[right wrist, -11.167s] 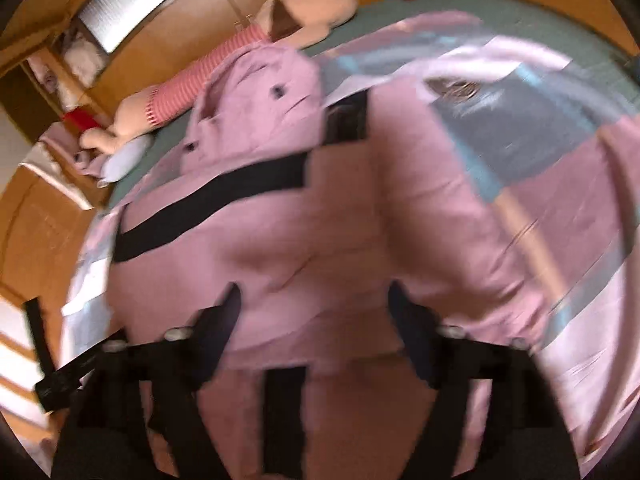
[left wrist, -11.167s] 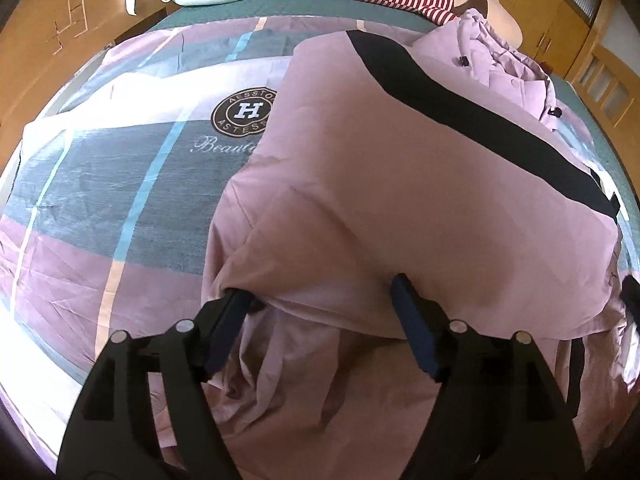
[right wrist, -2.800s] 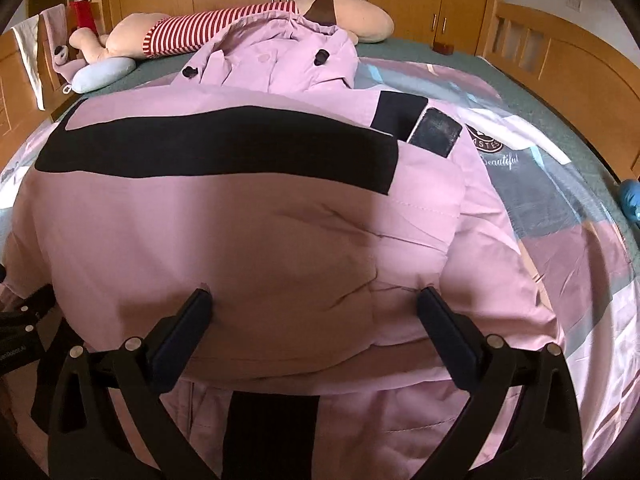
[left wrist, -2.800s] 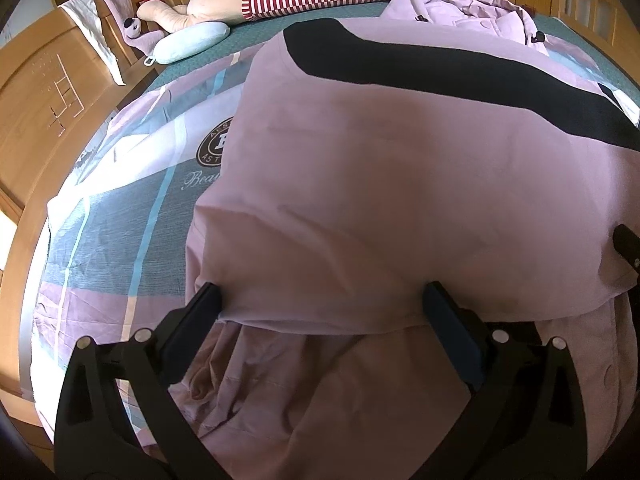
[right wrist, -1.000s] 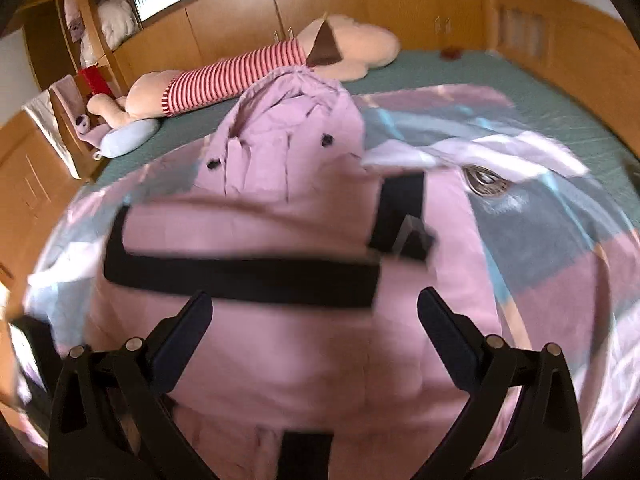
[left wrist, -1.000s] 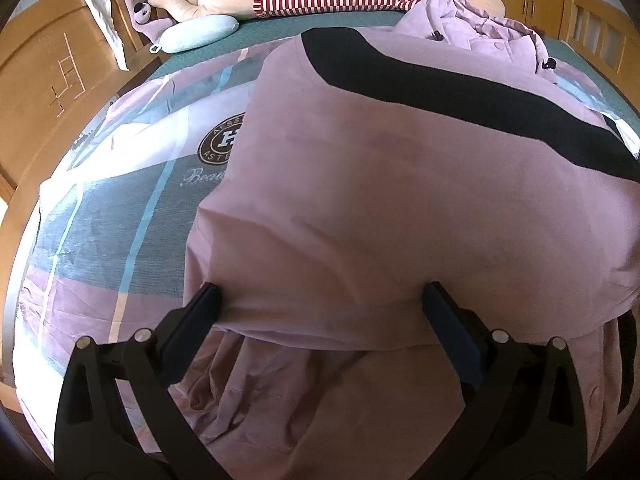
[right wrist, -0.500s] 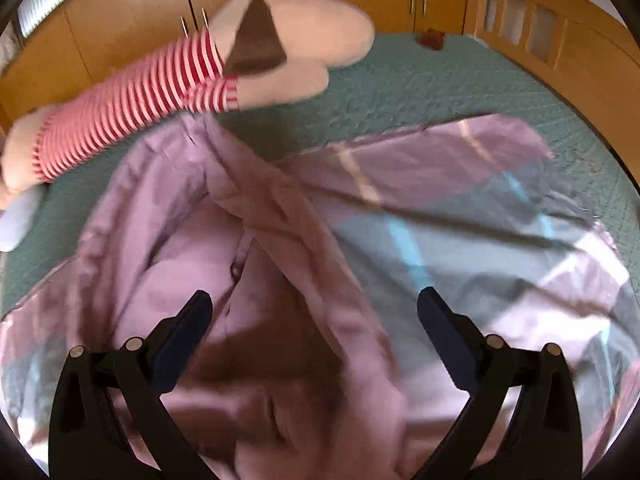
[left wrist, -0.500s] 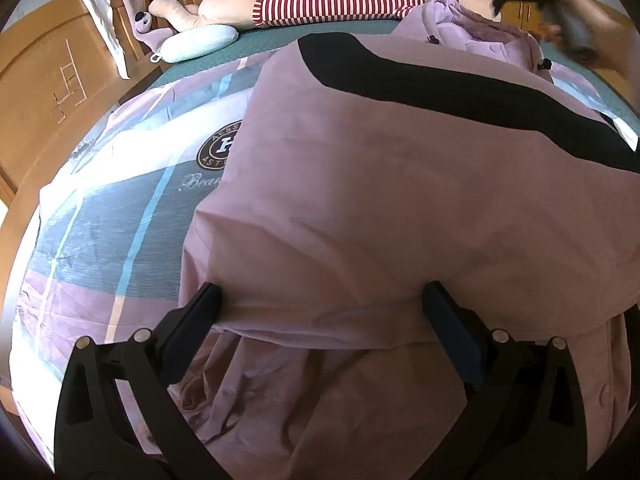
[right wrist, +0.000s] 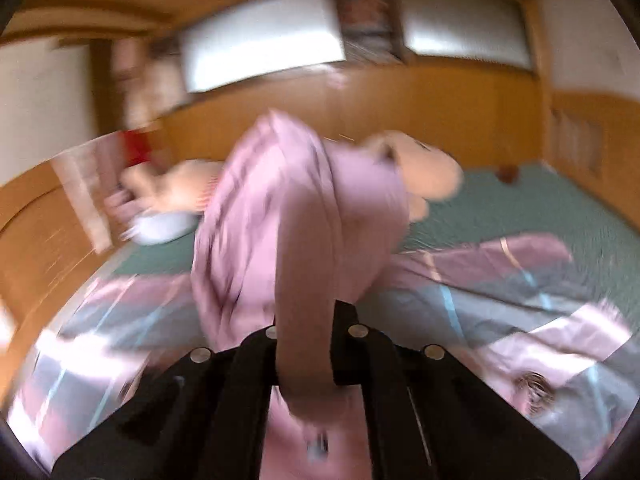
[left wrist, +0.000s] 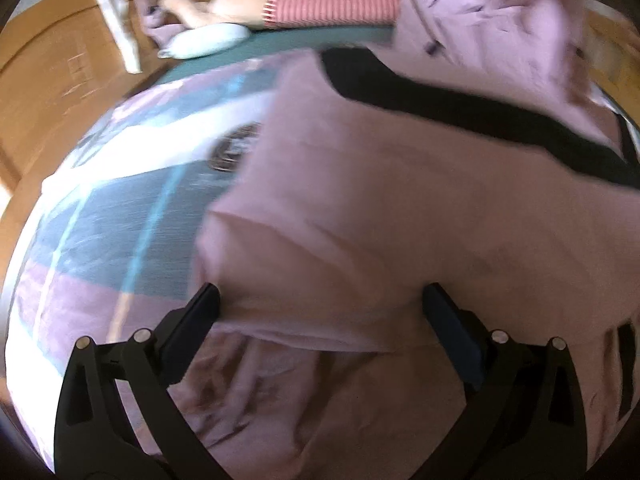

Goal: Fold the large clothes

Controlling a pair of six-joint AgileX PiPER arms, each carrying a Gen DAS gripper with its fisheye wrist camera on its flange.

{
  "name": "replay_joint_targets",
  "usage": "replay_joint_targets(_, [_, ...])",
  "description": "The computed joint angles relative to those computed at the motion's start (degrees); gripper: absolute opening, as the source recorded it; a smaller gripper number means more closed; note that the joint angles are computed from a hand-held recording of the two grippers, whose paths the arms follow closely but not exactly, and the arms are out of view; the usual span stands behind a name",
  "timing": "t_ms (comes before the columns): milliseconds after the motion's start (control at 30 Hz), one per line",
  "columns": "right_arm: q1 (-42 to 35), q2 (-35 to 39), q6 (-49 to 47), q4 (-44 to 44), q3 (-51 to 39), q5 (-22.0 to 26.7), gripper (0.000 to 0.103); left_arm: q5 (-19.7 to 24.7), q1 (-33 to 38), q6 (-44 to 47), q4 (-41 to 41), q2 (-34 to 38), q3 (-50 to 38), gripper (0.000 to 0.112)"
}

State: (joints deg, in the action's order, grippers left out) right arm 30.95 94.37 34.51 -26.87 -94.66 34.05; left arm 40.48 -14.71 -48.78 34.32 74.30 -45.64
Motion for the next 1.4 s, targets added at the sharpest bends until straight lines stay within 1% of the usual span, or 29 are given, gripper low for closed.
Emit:
replay_joint_targets(33, [3.20, -5.73, 0.67, -1.63, 5.73, 2.67, 0.004, 2.36, -0.19, -1.34, 0.39, -1.84, -0.74, 0.101])
replay_joint_targets(67, [5.31, -10.53, 2.30, -4.86, 11.46, 3.04, 0.005, 3.60, 0.01, -0.57, -0.55, -3.87, -1.35, 0.101])
replay_joint_targets(100, [7.90, -15.45, 5.12, -5.79, 17.19, 5.70, 0.009, 4.87, 0.16, 0.68, -1.55, -5.87, -2.13, 0.101])
replay_joint_targets(133, [9.06, -19.30, 8.11, -6.21, 22.92, 6.08, 0.015, 7.59, -0.16, 1.98, -1.87, -8.74, -3.53, 0.101])
replay_joint_targets(167, [10.94, -21.85, 13.29, -8.82, 27.91, 8.09, 0.035, 9.47, -0.53, 2.45, -1.63, -10.03, -4.46, 0.101])
replay_joint_targets(200, [12.55, -23.00, 16.97, -11.25, 30.61, 11.23, 0.066, 11.78, -0.75, 3.08, -1.46, -11.39, -5.67, 0.101])
replay_joint_targets(233, [14.51, -23.68, 20.08, -12.62, 32.35, 16.37, 0.080, 14.06, 0.20, 5.17, -2.67, -13.07, -7.31, 0.101])
replay_joint_targets(267, [16.02, -24.53, 23.29, -13.90, 34.49, 19.82, 0.093, 14.87, 1.85, 7.66, -4.48, -14.39, -8.15, 0.101])
replay_joint_targets(333, [17.72, -24.77, 24.31, -12.39, 36.22, 28.51, 0.094, 17.18, 4.75, 11.93, -6.04, -15.79, -9.15, 0.101])
replay_joint_targets(367, [18.04, -24.26, 24.35, -11.75, 36.43, 32.32, 0.094, 16.64, 7.00, 14.66, -7.80, -16.16, -9.12, 0.101])
replay_joint_targets(400, [17.94, -25.28, 25.31, -11.94, 37.25, 34.30, 0.094, 16.09, 9.46, 17.76, -10.31, -16.27, -9.06, 0.101])
replay_joint_targets(433, [18.54, -27.49, 28.56, -12.43, 38.78, 34.57, 0.094, 16.45, 12.85, 21.72, -13.62, -14.91, -9.85, 0.101])
replay_joint_targets(500, [16.80, -33.17, 32.74, -9.06, 40.81, 28.98, 0.095, 17.86, 16.36, 24.83, -17.75, -13.35, -10.47, 0.101])
replay_joint_targets(567, [10.48, -35.92, 27.76, 1.36, 40.21, 20.07, 0.102, 17.51, 18.27, 26.90, -20.52, -12.99, -10.18, 0.101])
replay_joint_targets(633, [7.36, -32.68, 18.78, 12.82, 37.38, 12.47, 0.102, 17.05, 17.18, 26.38, -19.73, -12.38, -9.90, 0.101])
replay_joint_targets(733, [6.50, -22.92, 7.58, 30.01, 32.26, 5.34, 0.102, 18.87, 11.70, 21.52, -14.51, -12.73, -9.14, 0.101])
replay_joint_targets(833, [4.87, -11.02, -0.30, 46.65, 26.18, 6.20, 0.100, 18.83, 10.97, 23.15, -15.63, -12.77, -9.06, 0.101])
replay_joint_targets(867, [5.30, -8.32, -2.48, 49.80, 26.33, 3.92, 0.071, 18.70, 10.91, 23.97, -16.15, -12.78, -9.03, 0.101])
replay_joint_targets(900, [5.91, -7.44, -5.26, 51.70, 27.07, 1.60, 0.033, 18.33, 10.86, 24.80, -16.41, -12.44, -9.06, 0.101])
replay_joint_targets(933, [6.40, -6.74, -7.27, 51.78, 27.28, 0.78, 0.019, 18.16, 10.57, 24.75, -16.16, -12.31, -9.01, 0.101])
replay_joint_targets(967, [6.78, -7.38, -10.59, 54.15, 28.33, -0.03, 0.012, 17.90, 10.32, 24.61, -15.82, -12.22, -8.84, 0.101])
replay_joint_targets(1000, [6.75, -9.08, -15.43, 58.81, 29.73, -2.02, 0.010, 17.60, 10.54, 24.82, -15.78, -12.15, -8.62, 0.101])
replay_joint_targets(1067, [7.03, -16.83, -26.63, 70.27, 33.65, -8.15, 0.010, 17.35, 11.67, 25.94, -16.63, -12.04, -8.54, 0.101])
replay_joint_targets(1133, [6.15, -23.83, -37.99, 78.52, 35.25, -8.89, 0.009, 17.26, 12.89, 26.88, -17.72, -12.23, -8.78, 0.101])
replay_joint_targets(1167, [6.09, -26.17, -41.33, 80.83, 36.29, -9.16, 0.009, 17.21, 13.35, 27.06, -18.09, -12.46, -8.89, 0.101])
replay_joint_targets(1233, [6.75, -30.88, -41.14, 80.84, 40.25, -9.05, 0.009, 16.89, 14.08, 27.05, -18.56, -13.11, -9.16, 0.101])
replay_joint_targets(1300, [8.29, -31.37, -31.88, 73.16, 44.53, -9.05, 0.009, 16.49, 13.69, 25.21, -17.24, -13.73, -9.22, 0.101])
replay_joint_targets(1333, [9.25, -29.80, -26.15, 67.43, 45.73, -7.93, 0.009, 15.97, 13.28, 23.66, -16.21, -14.24, -9.02, 0.101])
replay_joint_targets(1400, [11.77, -22.39, -16.20, 55.98, 45.78, -5.87, 0.010, 14.73, 12.89, 22.71, -16.50, -15.22, -8.66, 0.101])
